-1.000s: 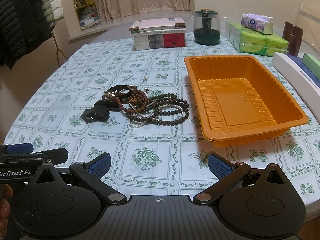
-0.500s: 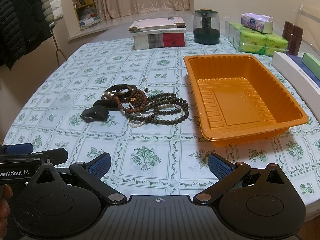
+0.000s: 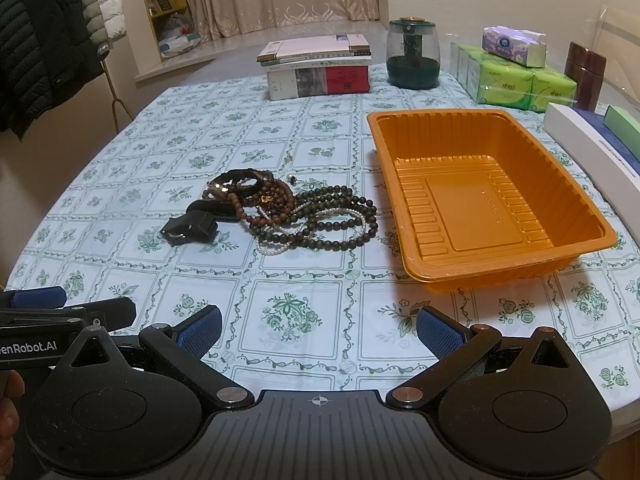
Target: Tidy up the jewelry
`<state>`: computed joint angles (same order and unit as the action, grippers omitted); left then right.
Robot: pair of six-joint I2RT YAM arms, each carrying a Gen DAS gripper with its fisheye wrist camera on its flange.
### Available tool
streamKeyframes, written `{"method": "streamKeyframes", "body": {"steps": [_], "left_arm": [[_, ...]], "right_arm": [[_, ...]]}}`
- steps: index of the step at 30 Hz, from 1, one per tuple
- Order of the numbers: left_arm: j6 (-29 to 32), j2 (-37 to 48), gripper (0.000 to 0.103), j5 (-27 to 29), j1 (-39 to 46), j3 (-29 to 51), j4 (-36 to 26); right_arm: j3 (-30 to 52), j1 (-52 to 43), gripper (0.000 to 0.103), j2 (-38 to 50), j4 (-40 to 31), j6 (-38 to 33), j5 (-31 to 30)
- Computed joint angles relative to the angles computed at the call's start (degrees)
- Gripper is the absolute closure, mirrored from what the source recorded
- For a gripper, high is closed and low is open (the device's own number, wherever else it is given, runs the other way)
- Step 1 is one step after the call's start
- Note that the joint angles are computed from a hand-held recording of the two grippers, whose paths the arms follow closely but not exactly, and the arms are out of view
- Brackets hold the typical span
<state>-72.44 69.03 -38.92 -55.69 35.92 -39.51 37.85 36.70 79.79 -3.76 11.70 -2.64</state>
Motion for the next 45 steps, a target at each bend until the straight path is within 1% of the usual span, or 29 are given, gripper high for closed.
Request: {"method": "streamKeyframes", "body": {"steps": [15,21,26,28,31,33,34,35,37,39,40,41,42,44,45], "left_arm": [[0.78,-0.18,0.003,0.17,0.27,0.29,0.25],[2.5,-1.82,0.003,2.12,2.35,-0.56,2.68],[5.42,-6.71,0.003,6.0,6.41,-4.3,8.94],[6.89,-7.93,0.002,7.4,8.18,-5.54,11.59],[9.12,-8.98,0.002,9.38,10.51,-7.27,16.04],[10.29,-8.21,0.002,8.72,11.11,-7.6,18.4],[10.63,-7.59,0.002,8.15,11.16,-7.63,19.23],[11.05,-7.08,0.002,7.83,11.48,-7.76,20.14],[11.38,-6.28,0.002,7.89,12.39,-8.23,21.88],[11.45,-5.29,0.002,8.8,13.79,-8.56,23.27],[11.32,-4.71,0.002,9.45,14.58,-8.71,23.95],[11.23,-4.23,0.002,9.9,15.2,-8.97,24.7],[11.25,-3.55,0.002,10.32,15.83,-9.05,25.42],[11.89,-2.13,0.002,10.61,16.54,-8.88,26.38],[12.25,-1.63,0.002,10.55,16.67,-8.89,26.91]], "right_arm": [[0.03,-0.88,0.001,0.28,0.31,-0.09,-0.52],[-0.99,-2.85,0.001,-1.35,1.46,0.52,-0.55],[-2.74,-10.87,0.001,-4.11,5.14,0.7,-2.71],[-2.38,-16.3,0.001,-4.3,6.51,-0.41,-5.42],[-0.53,-24.28,0.001,-2.58,8.51,-2.59,-8.55],[1.44,-29.5,0.001,0.39,10.25,-3.08,-10.45],[2.28,-31.7,0.002,1.8,11.08,-3.05,-11.39],[3.4,-33.87,0.013,3.82,12.03,-3.05,-12.44],[5.87,-37.44,0.024,8.78,14.02,-2.89,-14.06],[7.99,-39.62,0.027,13.45,15.26,-2.72,-15.25],[8.76,-40.61,0.033,15.23,15.87,-2.82,-16.2],[9.89,-41.4,0.04,17.4,16.12,-2.97,-17.06],[11.28,-42.06,0.044,19.58,15.7,-3.06,-18.09],[13.56,-43.12,0.055,23.18,14.92,-3.42,-20.77],[14.06,-43.14,0.059,24.36,14.9,-3.56,-21.35]]}}
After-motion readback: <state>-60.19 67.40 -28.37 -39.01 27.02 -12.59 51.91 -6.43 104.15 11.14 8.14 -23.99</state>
